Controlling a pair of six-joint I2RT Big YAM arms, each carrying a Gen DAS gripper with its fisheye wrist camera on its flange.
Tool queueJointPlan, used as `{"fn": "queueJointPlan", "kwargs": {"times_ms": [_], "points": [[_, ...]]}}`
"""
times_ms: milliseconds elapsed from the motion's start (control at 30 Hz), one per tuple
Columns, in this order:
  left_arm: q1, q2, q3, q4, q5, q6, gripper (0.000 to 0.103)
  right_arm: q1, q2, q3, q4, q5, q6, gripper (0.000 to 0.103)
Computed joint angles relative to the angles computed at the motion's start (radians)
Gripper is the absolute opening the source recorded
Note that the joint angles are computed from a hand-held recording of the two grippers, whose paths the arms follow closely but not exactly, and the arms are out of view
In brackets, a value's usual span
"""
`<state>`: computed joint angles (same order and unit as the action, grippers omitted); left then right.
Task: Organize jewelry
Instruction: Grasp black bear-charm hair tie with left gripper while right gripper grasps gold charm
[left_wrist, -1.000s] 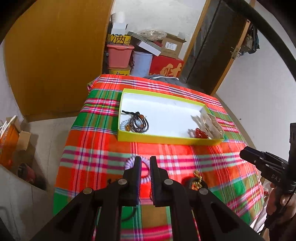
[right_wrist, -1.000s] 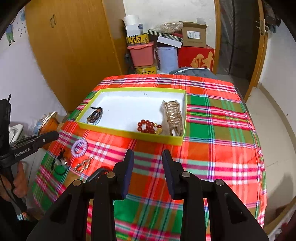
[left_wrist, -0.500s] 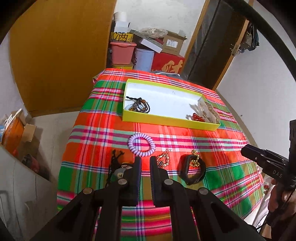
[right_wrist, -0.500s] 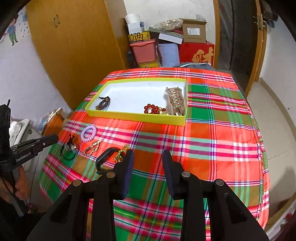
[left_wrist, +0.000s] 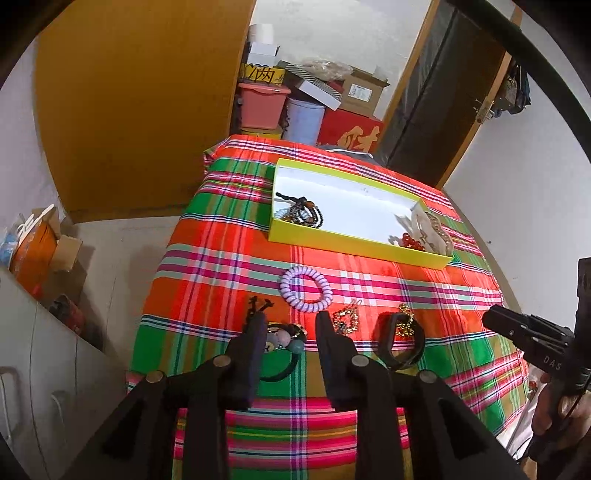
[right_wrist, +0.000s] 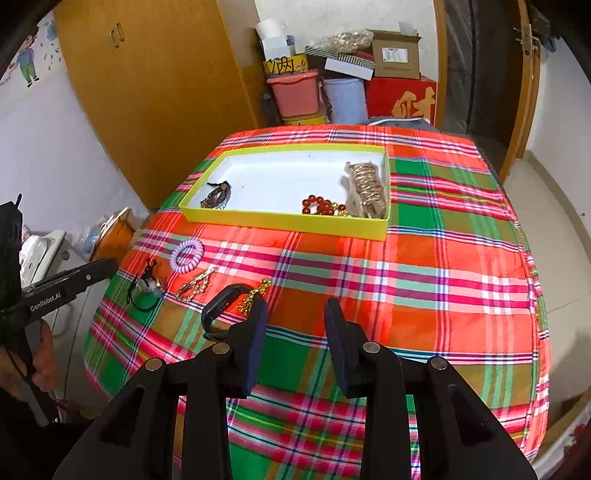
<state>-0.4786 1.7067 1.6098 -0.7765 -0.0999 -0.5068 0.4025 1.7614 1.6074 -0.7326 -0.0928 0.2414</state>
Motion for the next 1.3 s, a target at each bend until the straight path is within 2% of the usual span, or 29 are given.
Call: {"fn": "queueJointPlan", "kwargs": {"times_ms": [433,767,833,900,1033,1133,1300], "points": [[0.035,-0.007,-0.039,0.018,0.006,-0.017,0.027,0.011,0.102,0.1,-0.049,-0.081,0.02,0.033],[0.039,0.019,-0.053,0.024,0.068,-0.006,0.027,0.017,0.21,0.226,-0.124,-0.137,0.041,0.033],[0.037,0.02,-0.059,0.028,0.076,-0.005,0.027,0.019,0.224,0.242,-0.135,-0.139,0.04,0.03],[0.036,0.019,-0.065,0.038,0.082,-0.004,0.027,0.02,0.234,0.255,-0.144,-0.138,0.036,0.022],[0.033,0.016,-0.076,0.064,0.111,0.015,0.028,0.024,0.257,0.284,-0.163,-0.136,0.027,0.018],[0.03,0.028,-0.067,0.059,0.115,0.027,0.032,0.024,0.269,0.301,-0.175,-0.125,0.023,0.012],[0.028,0.055,-0.044,0.042,0.124,0.037,0.032,0.024,0.268,0.297,-0.169,-0.12,0.018,0.009]]}}
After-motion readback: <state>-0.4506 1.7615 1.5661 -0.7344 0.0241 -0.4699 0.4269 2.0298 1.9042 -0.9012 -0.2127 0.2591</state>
